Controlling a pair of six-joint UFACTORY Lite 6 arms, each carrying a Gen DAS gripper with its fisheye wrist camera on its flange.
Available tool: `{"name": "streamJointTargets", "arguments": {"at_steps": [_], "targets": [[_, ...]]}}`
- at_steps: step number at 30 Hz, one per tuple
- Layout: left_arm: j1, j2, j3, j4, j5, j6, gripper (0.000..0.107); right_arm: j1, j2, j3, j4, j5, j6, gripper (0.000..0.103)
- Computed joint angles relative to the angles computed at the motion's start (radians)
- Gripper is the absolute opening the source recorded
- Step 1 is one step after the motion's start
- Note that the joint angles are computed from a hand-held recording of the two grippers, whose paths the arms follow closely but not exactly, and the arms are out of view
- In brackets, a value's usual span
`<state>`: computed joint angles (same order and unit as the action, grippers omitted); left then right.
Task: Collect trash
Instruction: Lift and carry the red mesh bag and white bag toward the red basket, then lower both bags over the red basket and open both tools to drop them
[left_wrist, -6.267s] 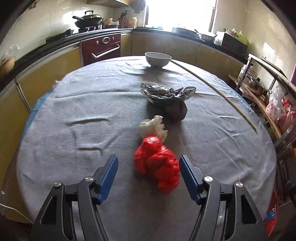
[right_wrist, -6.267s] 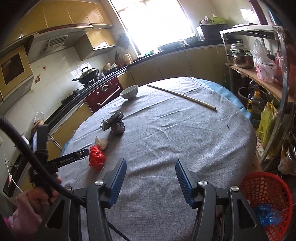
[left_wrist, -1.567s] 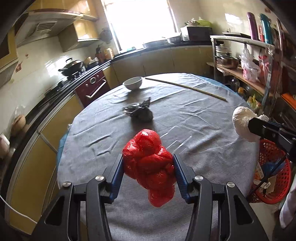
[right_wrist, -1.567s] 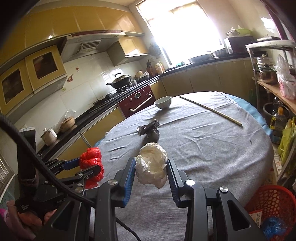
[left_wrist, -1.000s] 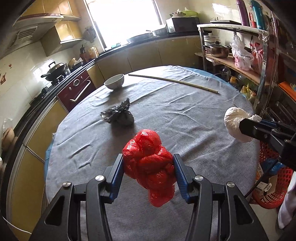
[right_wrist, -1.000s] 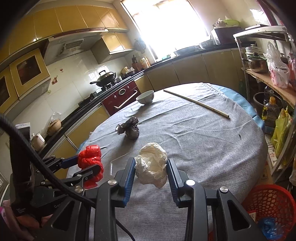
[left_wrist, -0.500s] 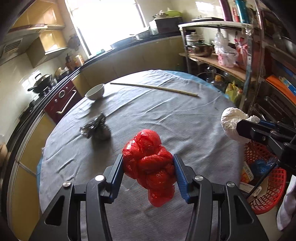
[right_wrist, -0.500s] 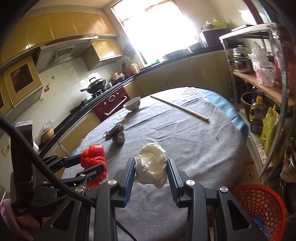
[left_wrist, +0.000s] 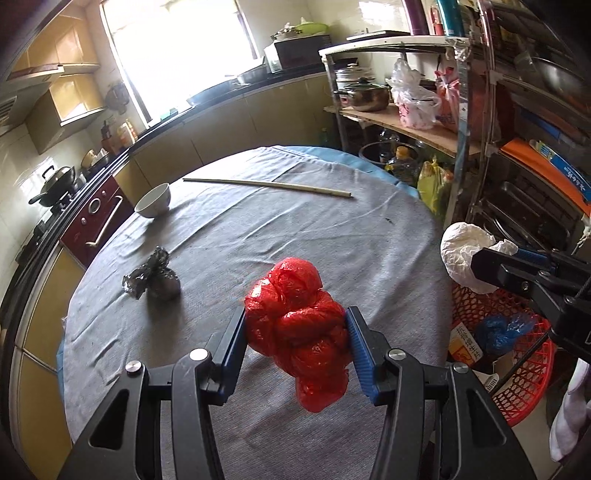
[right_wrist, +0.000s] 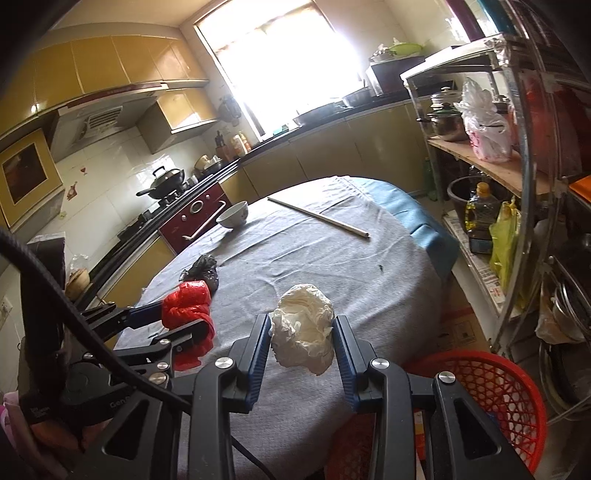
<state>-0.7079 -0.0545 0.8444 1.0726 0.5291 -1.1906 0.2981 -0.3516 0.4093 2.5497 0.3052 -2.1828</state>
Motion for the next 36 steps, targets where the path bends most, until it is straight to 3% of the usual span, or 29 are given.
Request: {"name": "streamJointTargets", "arguments": {"at_steps": [17,27,32,36], "targets": [[-0.065,0.046,0.013,-0.004,-0.039,0.002,0.054,-0.137,-0.159,-0.132,-0.280,-0.030,0.260,0.037],[-0.058,0.072,-0.014,-0.127,-0.199,0.122,0.054,-0.208,-0.221,-0.191,-0.447,-0.053,0.395,0.037],[-0.069,0.111,-0.007,-0.208,-0.282,0.206,0.054,-0.309,-0.284,-0.240,-0.716,-0.047,0.620,0.037],[-0.077,0.151,0.008,-0.407,-0.333,0.400,0.054,-0.398,-0.349,-0.282,-0.960,-0.024,0.820,0.037]]}}
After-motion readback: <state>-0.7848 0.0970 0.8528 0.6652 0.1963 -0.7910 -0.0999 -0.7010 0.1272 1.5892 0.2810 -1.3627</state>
